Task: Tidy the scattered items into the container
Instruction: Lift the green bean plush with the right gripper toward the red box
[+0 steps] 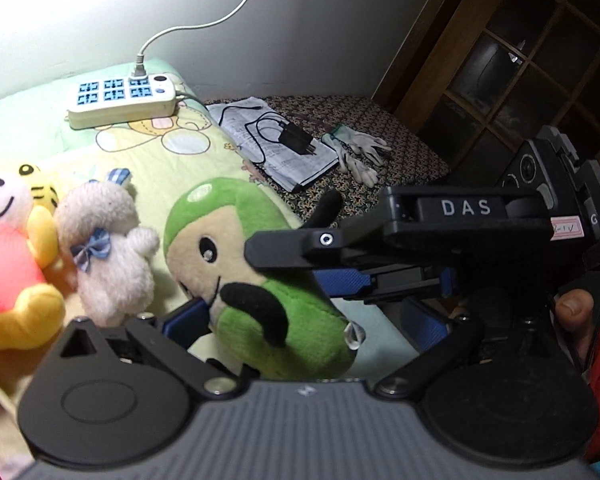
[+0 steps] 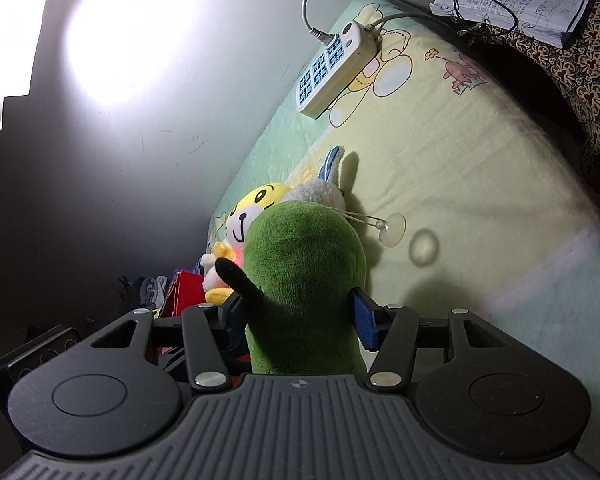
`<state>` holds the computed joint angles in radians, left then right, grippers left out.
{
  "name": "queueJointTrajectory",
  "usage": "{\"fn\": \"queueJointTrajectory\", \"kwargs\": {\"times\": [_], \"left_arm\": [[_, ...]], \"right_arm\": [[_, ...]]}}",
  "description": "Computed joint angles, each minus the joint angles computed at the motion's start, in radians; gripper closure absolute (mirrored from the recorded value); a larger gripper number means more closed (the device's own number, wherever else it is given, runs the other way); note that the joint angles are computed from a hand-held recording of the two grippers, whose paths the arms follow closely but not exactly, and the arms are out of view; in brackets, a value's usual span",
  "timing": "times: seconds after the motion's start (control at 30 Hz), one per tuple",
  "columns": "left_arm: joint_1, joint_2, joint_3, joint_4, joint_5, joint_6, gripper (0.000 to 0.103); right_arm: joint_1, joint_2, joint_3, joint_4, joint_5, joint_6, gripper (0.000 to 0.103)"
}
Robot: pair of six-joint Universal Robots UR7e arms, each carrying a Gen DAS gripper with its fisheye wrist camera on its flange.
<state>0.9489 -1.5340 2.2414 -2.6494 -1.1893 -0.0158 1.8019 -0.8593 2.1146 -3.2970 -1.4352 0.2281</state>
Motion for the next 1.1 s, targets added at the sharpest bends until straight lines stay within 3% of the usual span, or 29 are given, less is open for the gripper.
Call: {"fn": "queueJointTrajectory", "kwargs": {"times": [0.23,0.43,0.77,1.1], "left_arm": [[-0.065,-0.16,0.073,0.093,0.041,-0.053,0.003],[-0.074,-0.304,0.09,0.181,0.038,-0.079,0.003],[-0.072,-0.576,0.069,0.404,0.095,-0.096,0.003],[-0.055,-0.722,0.013,0.464,0.156,-0.023,0.003]], "right_arm": [[0.062,0.0,0.053,-0.06,-0.002,0.033,0.046],[0.139,0.051,0.043,-0.121,-0.012,0.069,0.047],[0.271,0.192,-0.069,-0.125,0.004,0.125,0.047],[0.379,0.31,-0.227,-0.125,0.018,0.135,0.046]]}}
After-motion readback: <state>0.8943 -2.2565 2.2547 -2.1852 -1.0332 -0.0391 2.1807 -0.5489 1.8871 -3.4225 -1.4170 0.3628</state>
